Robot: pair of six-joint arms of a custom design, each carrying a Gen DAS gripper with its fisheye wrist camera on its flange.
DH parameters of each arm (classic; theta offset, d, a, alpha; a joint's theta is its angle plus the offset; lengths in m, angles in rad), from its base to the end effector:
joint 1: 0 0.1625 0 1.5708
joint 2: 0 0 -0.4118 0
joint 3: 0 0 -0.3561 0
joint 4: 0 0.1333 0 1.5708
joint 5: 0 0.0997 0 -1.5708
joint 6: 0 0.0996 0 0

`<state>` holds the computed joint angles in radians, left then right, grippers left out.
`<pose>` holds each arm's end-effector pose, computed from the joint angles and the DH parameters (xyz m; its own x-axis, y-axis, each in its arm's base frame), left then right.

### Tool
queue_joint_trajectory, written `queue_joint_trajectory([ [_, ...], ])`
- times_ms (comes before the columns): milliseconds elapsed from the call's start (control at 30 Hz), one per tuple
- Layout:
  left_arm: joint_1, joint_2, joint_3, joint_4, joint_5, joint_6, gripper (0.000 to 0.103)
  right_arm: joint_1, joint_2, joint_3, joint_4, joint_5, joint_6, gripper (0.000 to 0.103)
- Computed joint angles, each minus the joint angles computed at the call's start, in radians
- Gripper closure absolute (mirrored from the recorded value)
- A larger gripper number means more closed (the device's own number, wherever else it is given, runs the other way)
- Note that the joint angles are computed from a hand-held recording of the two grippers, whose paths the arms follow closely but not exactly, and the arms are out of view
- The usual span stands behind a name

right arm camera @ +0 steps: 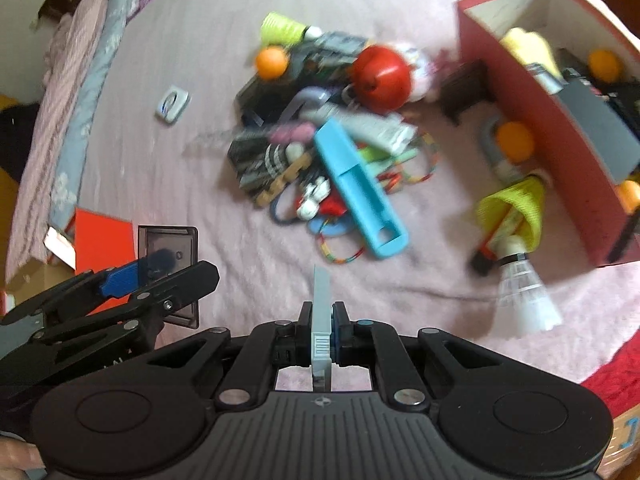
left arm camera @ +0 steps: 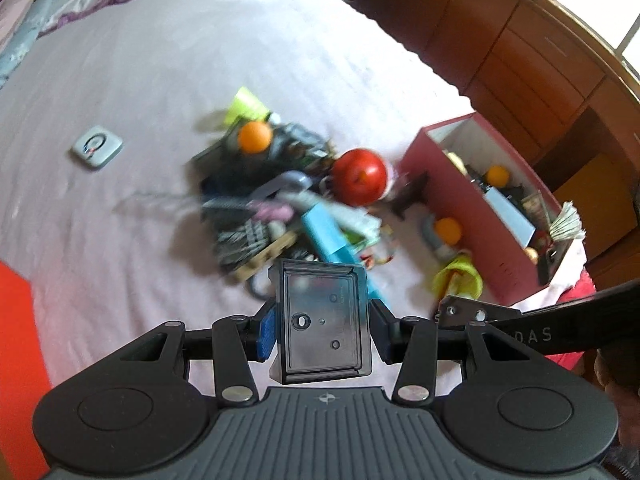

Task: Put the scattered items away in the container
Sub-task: 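Carry the grey case and grey lego brick over the red box with both tools, then open the left tool to drop the grey case while the right tool releases the brick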

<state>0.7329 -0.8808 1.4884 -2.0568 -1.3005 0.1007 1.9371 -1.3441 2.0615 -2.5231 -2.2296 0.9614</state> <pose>-0.3700 -0.5482 0.1694 -0.5434 0.8009 -0.2515 0.7964 0.5865 0.1473 0.2381 -0.4187 0.2763 -0.7374 0.6586 0.1499 0.4478 0.6429 -0.6214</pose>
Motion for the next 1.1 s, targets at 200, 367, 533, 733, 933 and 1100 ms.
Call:
queue_joint_trajectory([
  [200,-0.085,0.061,-0.029,-0.039,-0.020,-0.098,0.056,-0.029,-0.177,0.105,-0.052,-0.004,-0.065,0.093],
  [367,-0.173,0.127,-0.063,-0.057,-0.028,-0.175,0.056,-0.057,-0.364,0.172,-0.006,-0.015,-0.124,0.093],
  [533,-0.246,0.209,-0.109,-0.082,-0.029,-0.251,0.056,-0.127,-0.549,0.203,0.067,0.004,-0.226,0.093],
  [733,-0.308,0.318,-0.213,-0.050,-0.012,-0.291,0.056,-0.258,-0.711,0.204,0.134,0.045,-0.379,0.093],
  [933,-0.345,0.397,-0.306,0.001,-0.012,-0.297,0.056,-0.380,-0.802,0.213,0.169,0.115,-0.483,0.093],
  [1100,-0.354,0.438,-0.364,0.043,-0.009,-0.291,0.056,-0.458,-0.833,0.228,0.169,0.172,-0.538,0.093],
])
